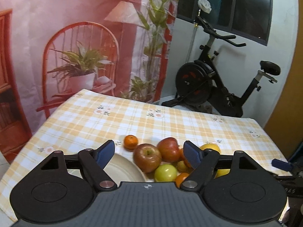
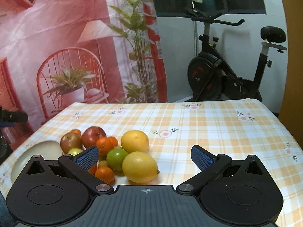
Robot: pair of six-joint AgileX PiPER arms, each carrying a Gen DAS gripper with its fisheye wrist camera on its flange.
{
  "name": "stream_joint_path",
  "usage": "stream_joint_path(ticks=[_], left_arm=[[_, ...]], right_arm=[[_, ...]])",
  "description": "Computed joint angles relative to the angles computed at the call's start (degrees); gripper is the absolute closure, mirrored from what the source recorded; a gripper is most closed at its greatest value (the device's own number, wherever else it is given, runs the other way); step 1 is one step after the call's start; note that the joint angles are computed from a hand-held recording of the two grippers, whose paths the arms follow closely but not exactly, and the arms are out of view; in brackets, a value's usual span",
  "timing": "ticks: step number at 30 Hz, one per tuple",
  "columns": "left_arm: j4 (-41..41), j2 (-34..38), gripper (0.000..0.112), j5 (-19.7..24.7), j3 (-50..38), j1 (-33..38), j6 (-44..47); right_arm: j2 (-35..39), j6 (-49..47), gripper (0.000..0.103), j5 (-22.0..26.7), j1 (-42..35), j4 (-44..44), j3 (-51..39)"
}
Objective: Organize fruits
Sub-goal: 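Move both tools forward toward the fruit pile beside the white plate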
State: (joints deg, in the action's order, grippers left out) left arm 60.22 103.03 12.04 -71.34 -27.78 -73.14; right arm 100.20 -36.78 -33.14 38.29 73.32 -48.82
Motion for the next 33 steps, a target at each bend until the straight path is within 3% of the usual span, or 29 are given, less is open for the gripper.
stream_joint_path(ticks=[4,8,12,18,23,26,29,33], left_arm=[[-2.5,1.5,0.03,-1.9,-0.7,-0.7,4.0],[-15.8,3.8,0.03,-1.6,-3.5,-1.3,18.3],[-12.6,5.7,0.03,1.8,-6.3,-3.2,16.6],[-5.9,8.3,0.03,4.6,-9.3,-5.6,11.3],[-9.3,11.4,0.03,8.0,-13.6,-7.0,16.1],[-12.6,12.6,0.03,8.0,-14.9,-7.0,19.9],[-21.7,13.9,0.03,7.1,-16.3,-6.2,28.6],[-23.9,15.3,0.03,6.1,-16.9,-6.6,32.8]], right_arm=[[1.3,1.6,0.0,1.3,-1.3,-4.1,0.5],[2.9,4.7,0.0,2.2,-2.9,-8.0,1.0],[4.3,7.1,0.0,2.1,-4.0,-11.8,1.6],[6.2,3.2,0.001,4.4,-5.3,-10.8,0.3],[7.2,9.3,0.004,6.3,-7.4,-15.7,0.7],[7.8,13.3,0.004,7.3,-8.4,-20.3,1.1],[8.2,14.8,0.004,7.4,-8.7,-22.7,1.2],[9.1,17.1,0.005,9.6,-10.1,-26.5,0.4]])
